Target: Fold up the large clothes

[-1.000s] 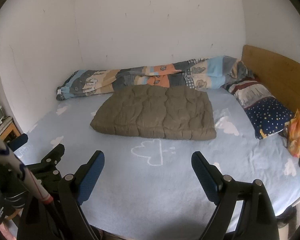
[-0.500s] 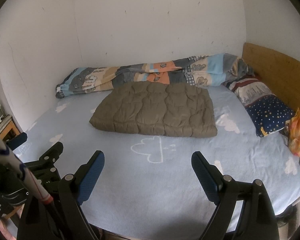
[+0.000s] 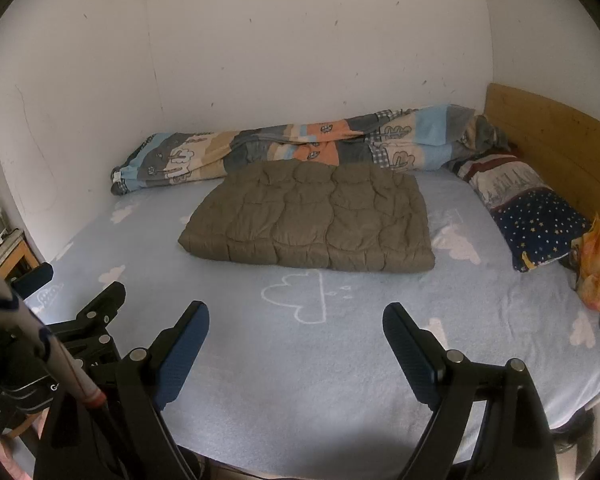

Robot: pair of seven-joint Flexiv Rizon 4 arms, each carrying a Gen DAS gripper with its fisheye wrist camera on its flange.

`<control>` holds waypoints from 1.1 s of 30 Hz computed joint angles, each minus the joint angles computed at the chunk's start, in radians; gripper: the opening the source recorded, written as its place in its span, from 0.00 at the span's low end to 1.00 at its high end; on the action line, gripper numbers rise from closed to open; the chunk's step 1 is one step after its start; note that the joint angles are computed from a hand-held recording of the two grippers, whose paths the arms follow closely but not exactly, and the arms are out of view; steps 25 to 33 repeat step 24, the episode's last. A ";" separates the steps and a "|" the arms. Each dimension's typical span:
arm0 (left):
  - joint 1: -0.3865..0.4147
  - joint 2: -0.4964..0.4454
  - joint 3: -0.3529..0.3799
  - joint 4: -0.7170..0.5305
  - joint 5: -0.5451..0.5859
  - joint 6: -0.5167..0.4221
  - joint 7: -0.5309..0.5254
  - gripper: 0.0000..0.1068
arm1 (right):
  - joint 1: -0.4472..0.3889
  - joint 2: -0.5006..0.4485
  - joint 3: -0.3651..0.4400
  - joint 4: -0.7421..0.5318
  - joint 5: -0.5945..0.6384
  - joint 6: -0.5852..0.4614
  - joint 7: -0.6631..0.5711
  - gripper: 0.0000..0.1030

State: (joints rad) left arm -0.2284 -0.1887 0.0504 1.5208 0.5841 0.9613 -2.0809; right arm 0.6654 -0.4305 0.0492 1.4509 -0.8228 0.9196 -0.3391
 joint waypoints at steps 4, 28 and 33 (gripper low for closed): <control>0.003 0.002 -0.001 0.003 -0.006 0.000 0.005 0.94 | -0.001 0.000 0.000 0.001 0.001 0.001 -0.002 0.89; 0.016 0.014 0.008 0.017 -0.016 0.010 -0.012 0.94 | -0.004 -0.001 0.000 0.001 0.005 0.010 -0.003 0.89; 0.016 0.014 0.008 0.017 -0.016 0.010 -0.012 0.94 | -0.004 -0.001 0.000 0.001 0.005 0.010 -0.003 0.89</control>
